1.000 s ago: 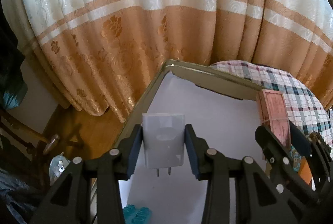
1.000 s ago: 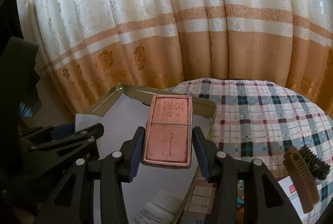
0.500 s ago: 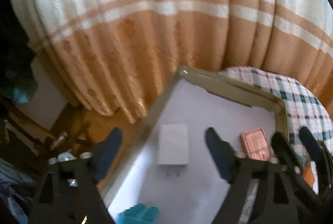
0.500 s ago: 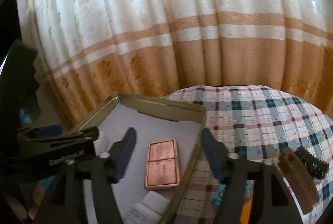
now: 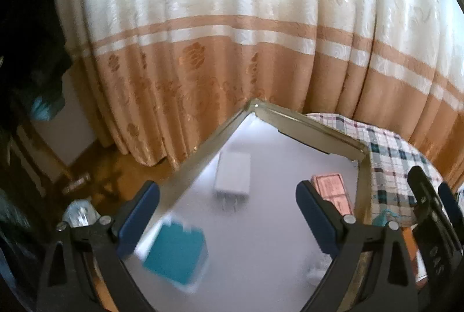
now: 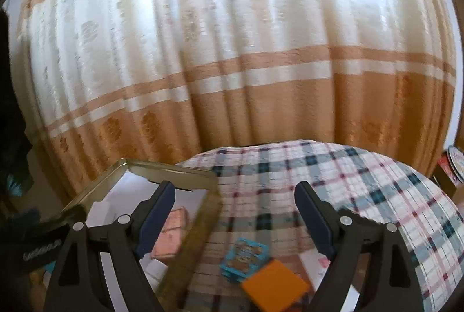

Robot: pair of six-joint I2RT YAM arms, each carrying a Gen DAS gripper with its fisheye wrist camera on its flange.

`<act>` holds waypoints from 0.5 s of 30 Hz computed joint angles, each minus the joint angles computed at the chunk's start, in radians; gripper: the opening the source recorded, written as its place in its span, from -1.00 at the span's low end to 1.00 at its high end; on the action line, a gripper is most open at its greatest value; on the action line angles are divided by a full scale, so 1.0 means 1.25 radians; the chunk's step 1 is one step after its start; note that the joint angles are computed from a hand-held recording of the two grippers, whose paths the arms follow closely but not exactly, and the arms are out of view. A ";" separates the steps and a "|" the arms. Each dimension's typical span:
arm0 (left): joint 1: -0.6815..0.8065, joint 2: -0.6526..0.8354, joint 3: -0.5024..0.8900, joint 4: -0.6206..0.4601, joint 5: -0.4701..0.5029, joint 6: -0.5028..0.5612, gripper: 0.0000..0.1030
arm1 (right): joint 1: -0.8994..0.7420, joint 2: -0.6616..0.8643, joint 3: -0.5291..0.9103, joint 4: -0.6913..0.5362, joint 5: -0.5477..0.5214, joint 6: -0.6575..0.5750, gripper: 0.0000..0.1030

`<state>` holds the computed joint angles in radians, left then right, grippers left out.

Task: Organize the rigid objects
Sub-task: 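Carry the charger and copper plaque over the tray and release both, then withdraw both grippers from the tray toward the remaining objects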

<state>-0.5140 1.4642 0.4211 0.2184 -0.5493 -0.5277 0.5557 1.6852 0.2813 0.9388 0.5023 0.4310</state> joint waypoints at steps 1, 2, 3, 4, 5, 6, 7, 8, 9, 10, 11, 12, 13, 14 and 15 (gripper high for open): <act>-0.013 -0.007 -0.014 0.009 -0.008 -0.018 0.87 | -0.011 -0.007 -0.014 0.005 -0.009 0.006 0.68; -0.034 -0.016 -0.028 0.015 -0.026 -0.037 0.87 | -0.018 -0.013 -0.025 0.008 -0.014 0.009 0.68; -0.062 -0.020 -0.040 0.021 -0.055 -0.056 0.87 | -0.021 -0.019 -0.034 0.007 -0.011 0.010 0.68; -0.084 -0.022 -0.047 0.026 -0.082 -0.067 0.87 | -0.020 -0.026 -0.042 0.005 -0.001 0.008 0.68; -0.111 -0.019 -0.053 0.028 -0.116 -0.082 0.87 | -0.018 -0.031 -0.050 0.008 0.008 0.006 0.68; -0.139 -0.012 -0.057 0.030 -0.153 -0.098 0.87 | -0.017 -0.034 -0.056 0.013 0.014 0.005 0.68; -0.165 -0.005 -0.060 0.028 -0.181 -0.115 0.87 | -0.016 -0.040 -0.065 0.019 0.018 0.005 0.68; -0.177 0.000 -0.061 0.033 -0.193 -0.121 0.87 | -0.014 -0.042 -0.070 0.024 0.023 0.006 0.68; -0.194 0.004 -0.068 0.040 -0.204 -0.132 0.87 | -0.013 -0.045 -0.077 0.029 0.027 0.006 0.68; -0.208 0.005 -0.069 0.037 -0.213 -0.145 0.87 | -0.012 -0.051 -0.082 0.027 0.033 0.007 0.68; -0.223 0.006 -0.072 0.031 -0.222 -0.162 0.87 | -0.010 -0.056 -0.086 0.023 0.039 0.007 0.68; -0.240 0.011 -0.074 0.029 -0.229 -0.177 0.87 | -0.008 -0.059 -0.089 0.021 0.043 0.007 0.68; -0.252 0.015 -0.073 0.027 -0.233 -0.187 0.87 | -0.007 -0.063 -0.094 0.019 0.047 0.006 0.68; -0.263 0.021 -0.068 0.020 -0.239 -0.199 0.87 | -0.006 -0.068 -0.100 0.016 0.053 0.004 0.68; -0.277 0.027 -0.063 0.010 -0.244 -0.215 0.87 | -0.005 -0.072 -0.106 0.018 0.057 0.002 0.68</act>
<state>-0.8607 1.4984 0.3418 0.2315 -0.8542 -0.7962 0.5495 1.5948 0.1493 0.9608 0.5739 0.4335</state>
